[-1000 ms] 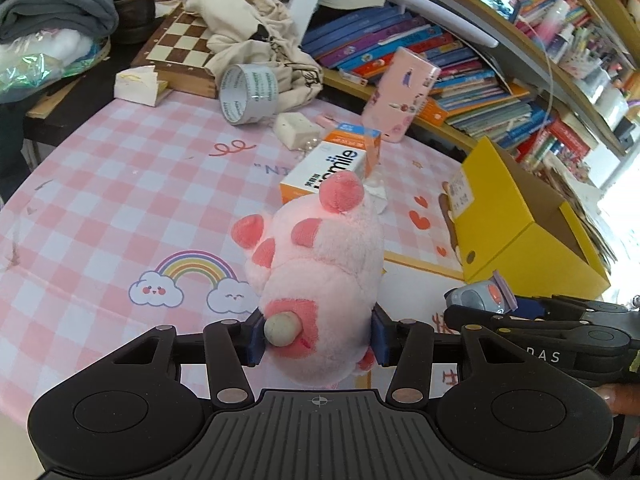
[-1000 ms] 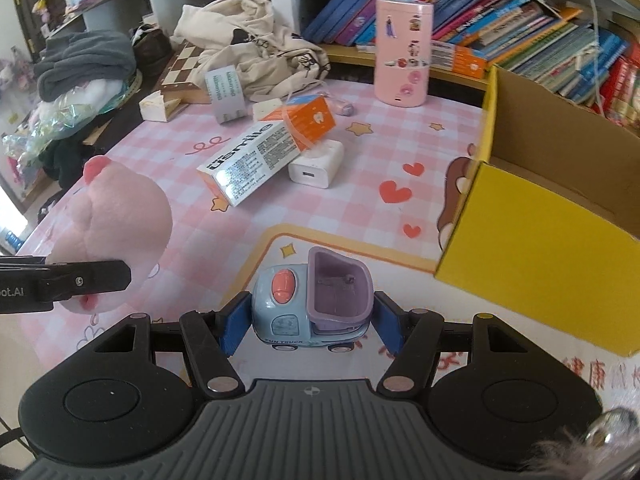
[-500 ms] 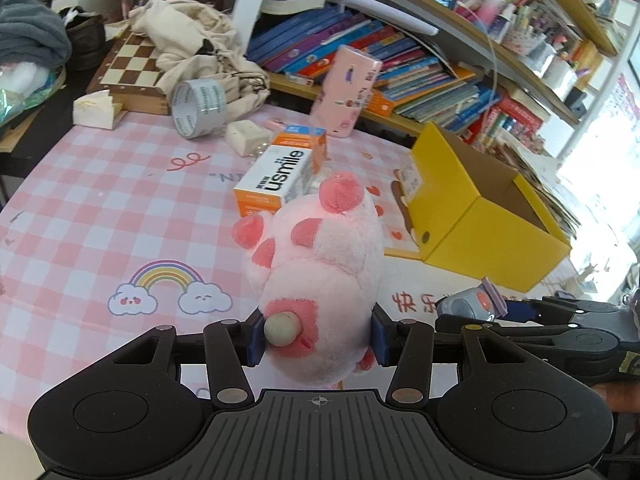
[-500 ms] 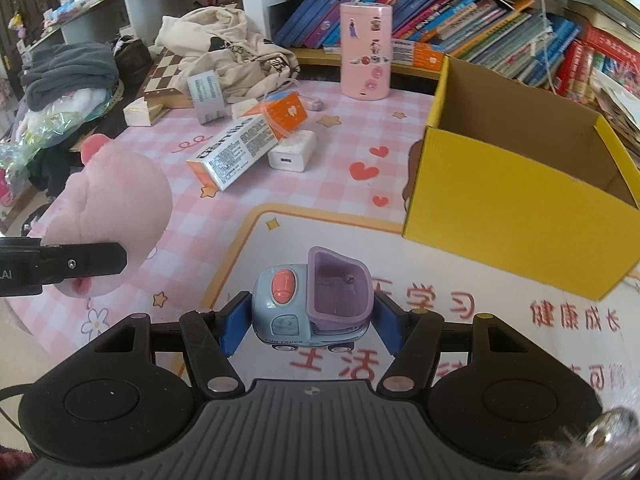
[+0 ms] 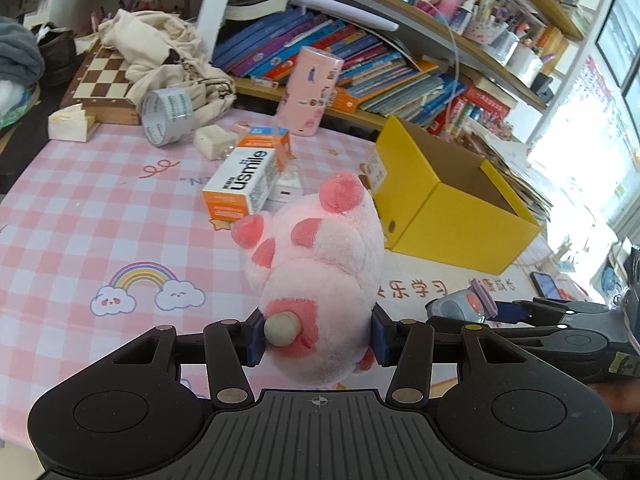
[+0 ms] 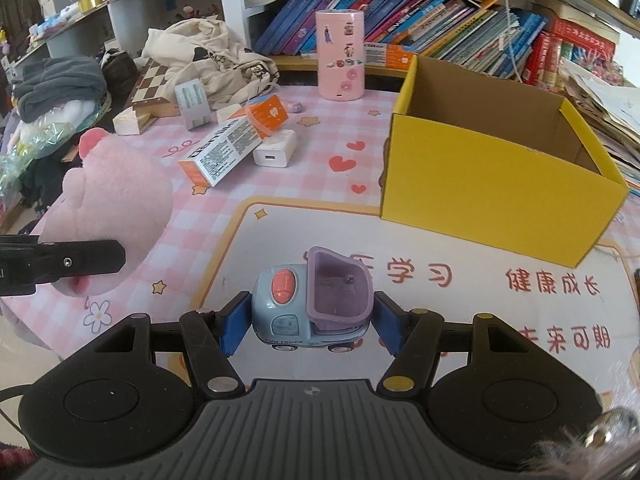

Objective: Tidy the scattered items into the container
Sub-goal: 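Carry the toy car and pink pig with both grippers over the yellow box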

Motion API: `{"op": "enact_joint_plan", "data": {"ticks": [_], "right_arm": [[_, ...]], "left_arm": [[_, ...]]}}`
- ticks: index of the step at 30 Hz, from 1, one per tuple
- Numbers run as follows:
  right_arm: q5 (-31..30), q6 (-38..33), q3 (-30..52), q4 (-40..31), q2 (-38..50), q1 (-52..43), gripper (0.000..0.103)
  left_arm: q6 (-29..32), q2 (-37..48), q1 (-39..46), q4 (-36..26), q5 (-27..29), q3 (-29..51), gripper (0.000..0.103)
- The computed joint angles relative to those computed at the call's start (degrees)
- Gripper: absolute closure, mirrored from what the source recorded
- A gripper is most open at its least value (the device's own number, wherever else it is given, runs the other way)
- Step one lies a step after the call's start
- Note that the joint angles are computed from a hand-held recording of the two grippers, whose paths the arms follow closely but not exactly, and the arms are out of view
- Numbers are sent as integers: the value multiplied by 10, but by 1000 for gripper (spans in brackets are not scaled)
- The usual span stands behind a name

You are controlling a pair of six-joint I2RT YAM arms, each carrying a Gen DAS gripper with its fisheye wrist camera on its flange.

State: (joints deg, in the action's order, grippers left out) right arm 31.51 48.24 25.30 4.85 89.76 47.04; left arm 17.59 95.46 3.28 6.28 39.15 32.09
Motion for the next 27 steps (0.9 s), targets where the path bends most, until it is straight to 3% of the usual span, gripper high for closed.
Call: {"op": "enact_joint_plan", "data": {"ticks": [16,27], "right_arm": [[80,183,-29,-124,-58,87,41],[105,266,-14,-208,-66,130,41]], "left_arm": [[53,-33,-31,-32,27,-17,55],[82,-41,-34,-57,42,-18,55]]}}
